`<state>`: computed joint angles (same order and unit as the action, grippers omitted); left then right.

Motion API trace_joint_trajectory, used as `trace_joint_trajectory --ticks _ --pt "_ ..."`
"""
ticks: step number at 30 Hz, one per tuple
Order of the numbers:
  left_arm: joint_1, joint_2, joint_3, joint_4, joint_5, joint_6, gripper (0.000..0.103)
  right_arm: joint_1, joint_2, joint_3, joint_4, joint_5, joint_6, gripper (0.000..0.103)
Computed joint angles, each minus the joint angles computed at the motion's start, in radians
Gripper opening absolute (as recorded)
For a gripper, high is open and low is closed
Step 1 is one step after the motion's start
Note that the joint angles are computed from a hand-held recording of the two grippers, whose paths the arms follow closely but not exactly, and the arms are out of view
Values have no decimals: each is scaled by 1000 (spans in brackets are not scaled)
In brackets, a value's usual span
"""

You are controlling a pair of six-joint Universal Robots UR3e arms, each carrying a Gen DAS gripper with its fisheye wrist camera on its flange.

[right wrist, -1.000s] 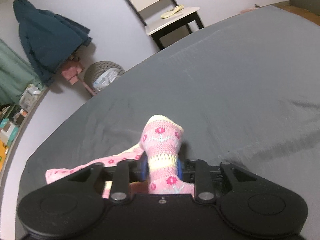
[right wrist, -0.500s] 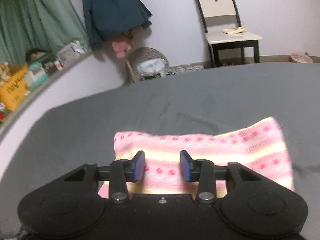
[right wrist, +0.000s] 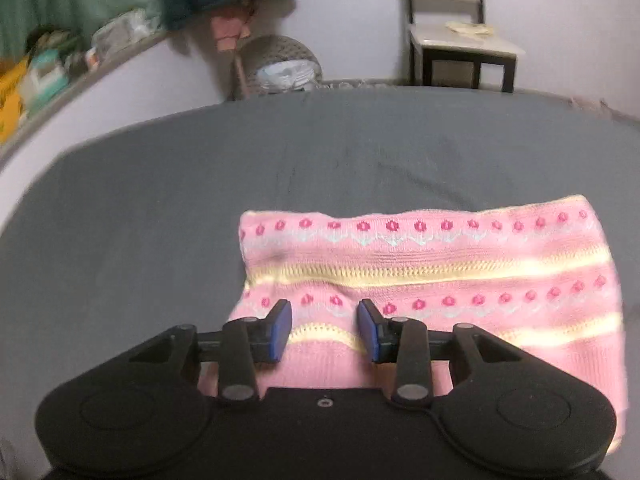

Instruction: Fold clothes

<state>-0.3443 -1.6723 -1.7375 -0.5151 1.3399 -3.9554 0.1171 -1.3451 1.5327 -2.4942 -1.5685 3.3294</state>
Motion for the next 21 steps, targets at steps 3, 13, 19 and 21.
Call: trace_joint_trajectory --ticks 3,13,19,21 --pt "13 19 54 -103 -3 55 83 6 -116 -22 133 44 -39 44" --pt "-13 53 462 -461 2 322 83 306 -304 -379 678 -328 270 103" --pt "-94 4 838 -818 114 505 83 502 -395 -248 644 -530 538 103" --pt "-125 -5 923 -880 164 542 83 571 -428 -140 542 -622 597 103"
